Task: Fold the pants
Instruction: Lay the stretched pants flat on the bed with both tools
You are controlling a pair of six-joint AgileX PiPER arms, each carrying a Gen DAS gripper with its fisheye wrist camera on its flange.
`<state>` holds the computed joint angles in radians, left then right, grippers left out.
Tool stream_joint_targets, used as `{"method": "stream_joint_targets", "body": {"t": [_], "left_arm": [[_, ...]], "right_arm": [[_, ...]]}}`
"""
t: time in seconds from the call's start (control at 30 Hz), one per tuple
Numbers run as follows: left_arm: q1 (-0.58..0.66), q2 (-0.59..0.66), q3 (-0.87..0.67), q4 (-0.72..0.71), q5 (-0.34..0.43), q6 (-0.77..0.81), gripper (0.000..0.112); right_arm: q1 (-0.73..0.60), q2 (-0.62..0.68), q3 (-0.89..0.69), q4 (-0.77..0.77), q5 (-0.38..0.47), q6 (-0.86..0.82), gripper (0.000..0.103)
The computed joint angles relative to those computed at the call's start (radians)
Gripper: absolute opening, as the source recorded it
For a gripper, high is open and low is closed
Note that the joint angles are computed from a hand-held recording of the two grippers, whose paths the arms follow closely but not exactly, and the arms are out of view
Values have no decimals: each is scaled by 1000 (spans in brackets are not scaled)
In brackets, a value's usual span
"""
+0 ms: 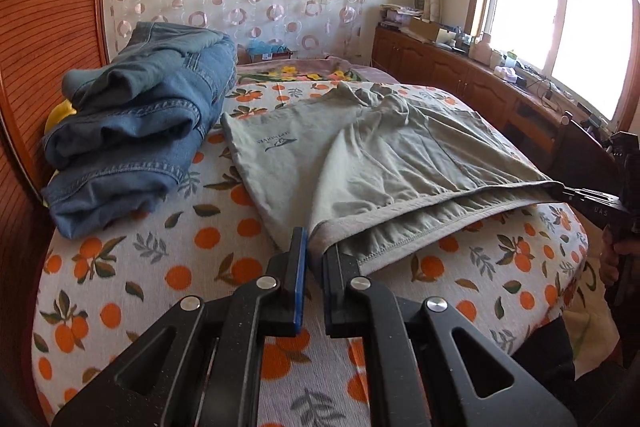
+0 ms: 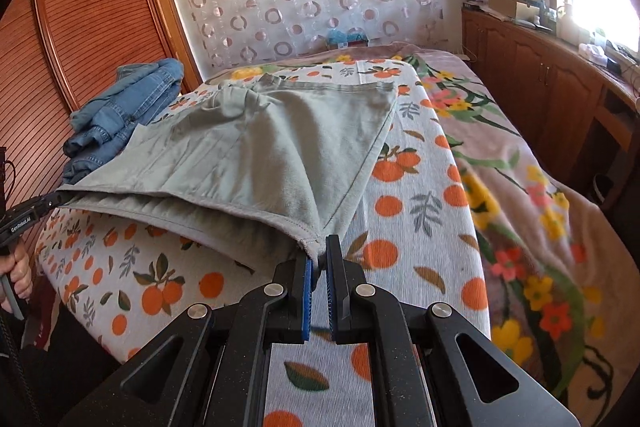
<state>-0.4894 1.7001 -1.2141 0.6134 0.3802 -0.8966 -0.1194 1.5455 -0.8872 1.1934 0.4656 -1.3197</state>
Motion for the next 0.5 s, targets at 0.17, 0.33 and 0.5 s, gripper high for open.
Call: {"method": "stream_joint_targets", "body": {"t": [0.17,0.33,0.5], "left_arm": [[-25,-29,56,26,0,-36,8],[-45,-13,65,76,29,-76,8],[-40,-14,70,27,42,-36,14]], "right_arm": [[-53,-38,49,48,55,-56,6],[-7,-13,53,-34,11,10,6],[12,-14,12,-156,15,120,8]]}}
